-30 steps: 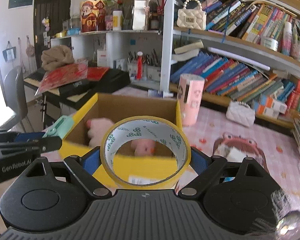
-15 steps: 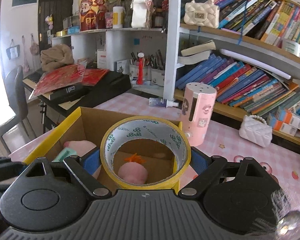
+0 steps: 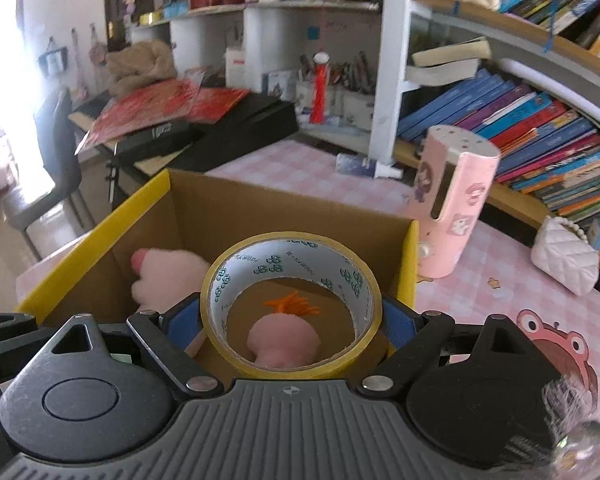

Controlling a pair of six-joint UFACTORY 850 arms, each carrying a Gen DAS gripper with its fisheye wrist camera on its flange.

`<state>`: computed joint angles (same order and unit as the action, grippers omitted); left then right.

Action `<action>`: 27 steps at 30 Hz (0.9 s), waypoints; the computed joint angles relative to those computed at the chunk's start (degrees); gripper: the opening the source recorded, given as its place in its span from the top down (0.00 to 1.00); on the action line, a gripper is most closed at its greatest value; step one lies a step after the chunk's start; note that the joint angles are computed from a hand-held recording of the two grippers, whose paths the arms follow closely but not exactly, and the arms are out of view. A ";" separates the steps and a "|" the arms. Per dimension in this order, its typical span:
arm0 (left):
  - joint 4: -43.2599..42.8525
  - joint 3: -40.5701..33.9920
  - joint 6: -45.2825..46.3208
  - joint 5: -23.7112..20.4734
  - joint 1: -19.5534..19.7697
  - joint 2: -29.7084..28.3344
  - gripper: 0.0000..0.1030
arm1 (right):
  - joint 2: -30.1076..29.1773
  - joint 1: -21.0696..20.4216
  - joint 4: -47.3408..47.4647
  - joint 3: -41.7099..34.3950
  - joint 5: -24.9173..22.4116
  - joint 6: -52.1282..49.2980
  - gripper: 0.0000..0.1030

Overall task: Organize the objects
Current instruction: 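Lower the stapler and tape roll into the box and open both tools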

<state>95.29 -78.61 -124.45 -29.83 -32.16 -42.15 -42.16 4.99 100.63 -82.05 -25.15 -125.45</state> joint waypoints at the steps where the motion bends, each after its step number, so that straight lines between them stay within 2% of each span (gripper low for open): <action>1: -0.07 -0.19 0.07 0.04 -0.01 -0.17 0.78 | -0.30 0.08 -1.54 -0.40 0.00 1.21 0.13; 10: -2.10 -0.93 0.89 0.48 0.06 -0.62 0.76 | -3.12 0.89 -20.42 -4.79 0.92 18.56 0.13; 15: -2.68 -0.95 0.63 -0.41 -0.20 -0.54 0.74 | -3.56 1.20 -25.57 -5.72 1.04 22.19 0.13; 18: -2.23 -0.47 -0.42 -0.92 -0.36 -0.24 0.64 | -3.60 1.29 -26.34 -5.87 0.97 22.38 0.12; 20: -1.53 -0.04 -1.27 -1.45 -0.56 0.04 0.54 | -3.58 1.27 -26.24 -5.82 0.95 22.38 0.12; 23: 0.17 0.99 -2.96 -2.10 -0.92 0.73 0.45 | -3.34 0.98 -25.14 -5.53 0.70 22.18 0.12; 25: 1.32 1.76 -4.09 -2.60 -1.18 1.30 0.35 | -2.80 0.70 -23.61 -4.77 0.64 21.48 0.12; 27: 3.35 2.89 -6.18 -3.15 -1.43 2.07 0.31 | -1.81 0.57 -20.47 -3.34 1.55 19.13 0.12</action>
<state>98.65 -75.72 -130.62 -32.98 -33.59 -40.07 -43.98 5.56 80.17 -85.39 -23.60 -106.32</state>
